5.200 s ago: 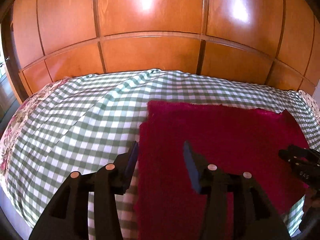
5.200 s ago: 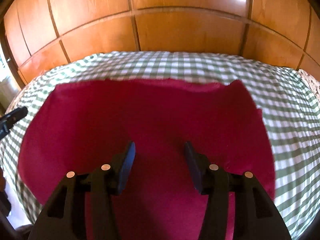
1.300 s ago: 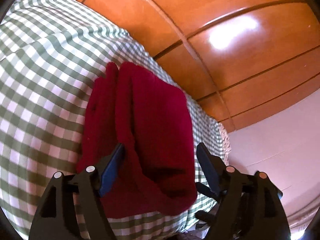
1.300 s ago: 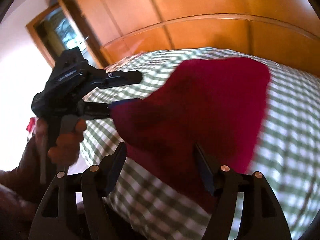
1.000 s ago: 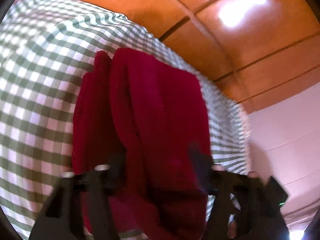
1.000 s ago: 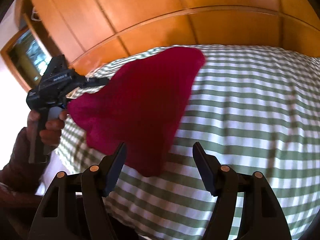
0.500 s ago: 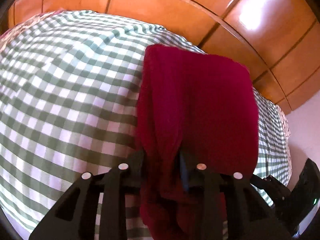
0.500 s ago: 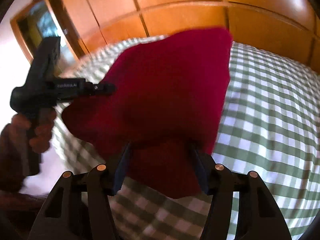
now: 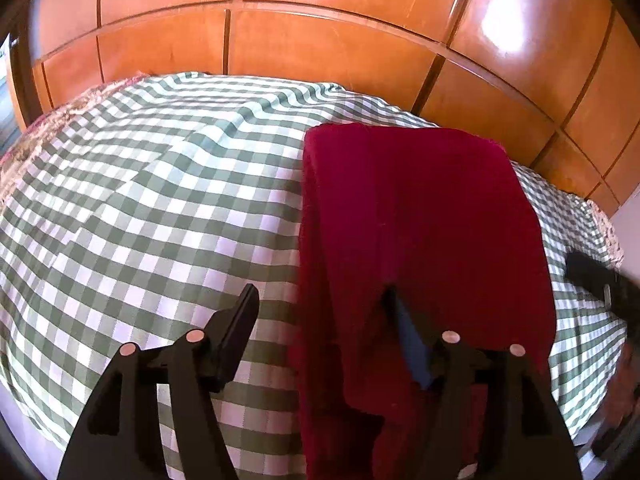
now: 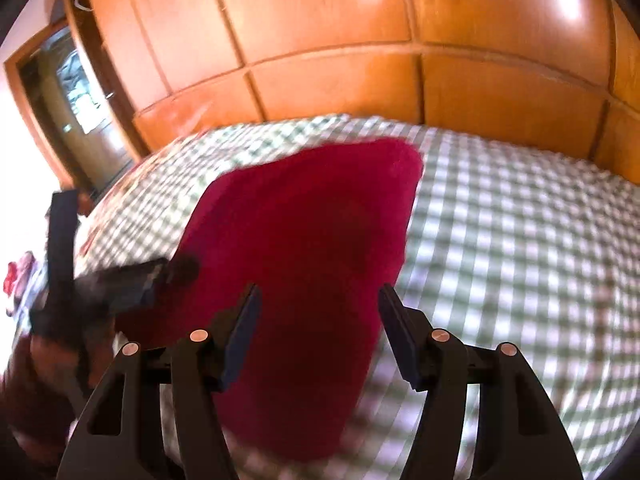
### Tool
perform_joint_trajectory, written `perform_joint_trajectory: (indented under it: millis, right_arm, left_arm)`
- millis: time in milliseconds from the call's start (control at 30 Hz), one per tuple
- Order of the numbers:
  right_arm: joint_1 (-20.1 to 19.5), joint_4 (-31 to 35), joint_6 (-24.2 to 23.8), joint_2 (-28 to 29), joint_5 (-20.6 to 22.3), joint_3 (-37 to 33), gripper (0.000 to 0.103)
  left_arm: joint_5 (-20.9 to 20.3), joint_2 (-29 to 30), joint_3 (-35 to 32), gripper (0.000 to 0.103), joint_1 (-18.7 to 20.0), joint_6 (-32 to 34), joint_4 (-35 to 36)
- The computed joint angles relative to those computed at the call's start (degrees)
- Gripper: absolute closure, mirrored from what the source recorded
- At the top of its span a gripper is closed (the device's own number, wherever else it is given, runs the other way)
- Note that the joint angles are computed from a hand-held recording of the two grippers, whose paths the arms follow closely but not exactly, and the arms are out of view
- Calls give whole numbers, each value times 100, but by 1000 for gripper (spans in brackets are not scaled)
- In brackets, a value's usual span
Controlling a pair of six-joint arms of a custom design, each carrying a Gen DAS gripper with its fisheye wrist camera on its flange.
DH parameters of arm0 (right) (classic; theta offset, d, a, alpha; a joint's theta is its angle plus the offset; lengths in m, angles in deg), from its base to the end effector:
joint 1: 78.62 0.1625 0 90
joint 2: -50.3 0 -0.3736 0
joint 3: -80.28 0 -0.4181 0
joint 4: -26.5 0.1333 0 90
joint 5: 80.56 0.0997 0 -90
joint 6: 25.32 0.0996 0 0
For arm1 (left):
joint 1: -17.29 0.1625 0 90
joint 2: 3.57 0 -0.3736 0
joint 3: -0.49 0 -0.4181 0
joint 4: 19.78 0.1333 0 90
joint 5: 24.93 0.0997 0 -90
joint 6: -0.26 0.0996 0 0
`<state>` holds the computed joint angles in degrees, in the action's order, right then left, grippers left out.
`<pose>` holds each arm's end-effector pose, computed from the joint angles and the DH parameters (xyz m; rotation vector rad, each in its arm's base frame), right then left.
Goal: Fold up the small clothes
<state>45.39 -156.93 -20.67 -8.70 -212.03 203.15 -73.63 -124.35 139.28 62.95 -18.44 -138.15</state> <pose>0.3355 -0.3769 0.0916 0.3872 -2.4516 0.9243 -0.0799 -0.3665 0.2985 0.4772 2.4866 -0.6941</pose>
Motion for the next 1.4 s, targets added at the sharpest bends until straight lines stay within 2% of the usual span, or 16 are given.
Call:
perform_joint_trajectory:
  millis: [100, 300, 400, 533, 600, 700, 900, 1000, 1233, 1400]
  right_arm:
    - [-157, 78, -77, 230, 74, -400, 43]
    - [-454, 617, -246, 884, -263, -1288, 43]
    - [-652, 930, -222, 1146, -350, -1545, 31]
    - [-777, 801, -151, 1167, -194, -1494, 27]
    - [-745, 735, -147, 1151, -249, -1455, 20]
    - [-721, 610, -27, 1052, -231, -1337, 15]
    - [-706, 278, 184, 729, -83, -916, 13]
    - [-765, 85, 332, 449, 170, -546, 13]
    - [-1186, -275, 811, -210, 1563, 372, 13]
    - [-1396, -449, 842, -289, 2267, 641, 13]
  left_arm:
    - [110, -73, 66, 35, -99, 3, 44]
    - [272, -156, 181, 35, -215, 73, 19]
    - [247, -153, 197, 35, -175, 116, -74]
    - [222, -206, 250, 35, -161, 117, -145]
    - [238, -250, 279, 34, -172, 98, -139]
    - [274, -334, 316, 34, -215, 43, -89]
    - [284, -430, 351, 30, -209, 13, -86]
    - [254, -465, 369, 30, -194, 38, -112]
    - [1, -473, 348, 30, -27, 170, -266]
    - [-207, -440, 320, 30, 144, 390, -429]
